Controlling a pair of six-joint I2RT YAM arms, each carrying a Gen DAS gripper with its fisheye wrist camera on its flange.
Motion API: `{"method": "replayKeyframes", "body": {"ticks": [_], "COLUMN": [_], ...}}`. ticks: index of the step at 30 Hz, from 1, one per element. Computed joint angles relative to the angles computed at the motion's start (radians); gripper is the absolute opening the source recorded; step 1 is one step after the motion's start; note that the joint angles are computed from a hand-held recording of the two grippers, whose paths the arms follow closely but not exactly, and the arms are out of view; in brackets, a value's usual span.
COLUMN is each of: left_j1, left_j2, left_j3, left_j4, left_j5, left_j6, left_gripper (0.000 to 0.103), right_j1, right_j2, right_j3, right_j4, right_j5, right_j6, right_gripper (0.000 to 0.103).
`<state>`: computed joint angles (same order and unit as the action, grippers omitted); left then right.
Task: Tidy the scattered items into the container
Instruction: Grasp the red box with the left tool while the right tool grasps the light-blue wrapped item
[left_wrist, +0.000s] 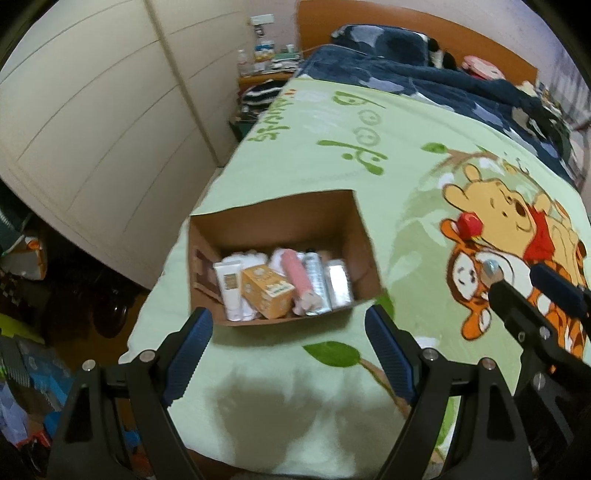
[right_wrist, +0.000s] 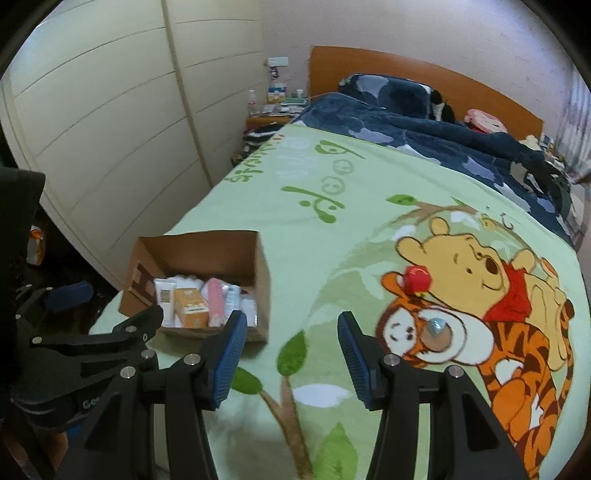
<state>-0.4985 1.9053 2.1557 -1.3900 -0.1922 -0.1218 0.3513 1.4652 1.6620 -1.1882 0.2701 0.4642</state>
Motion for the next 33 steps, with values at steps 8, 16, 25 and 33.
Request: {"method": "replayKeyframes", "body": {"ticks": [8, 16, 25, 33], "left_j1": [-0.133, -0.270, -0.397, -0.441], "left_j2": [0.024, 0.097, 0.201, 0.371], "left_j3": [0.016, 0.086, 0.158, 0.277], "left_j4": [-0.018, -0.044, -0.072, -0.074], "left_j5": [0.009, 0.028, 0.045, 0.047], "left_j6": [-0.008, -0.039, -0.057, -0.065], "left_gripper": [0.086, 0.086, 0.086, 0.090], "right_j1": [-0.092, -0.233, -0.488, -0.745], "right_j2": [-0.125, -0.277, -0.443, -0.515], "right_j3": [-0.109, -0.235, -0.393, -0.532], "right_j4": [-0.053, -0.114, -0.163, -0.116], "right_j5": [0.015, 0.012, -0.048, -0.146], "right_j6": [0.011, -0.014, -0.101, -0.253], "right_gripper": [0.052, 0.052, 0.052, 0.052]}}
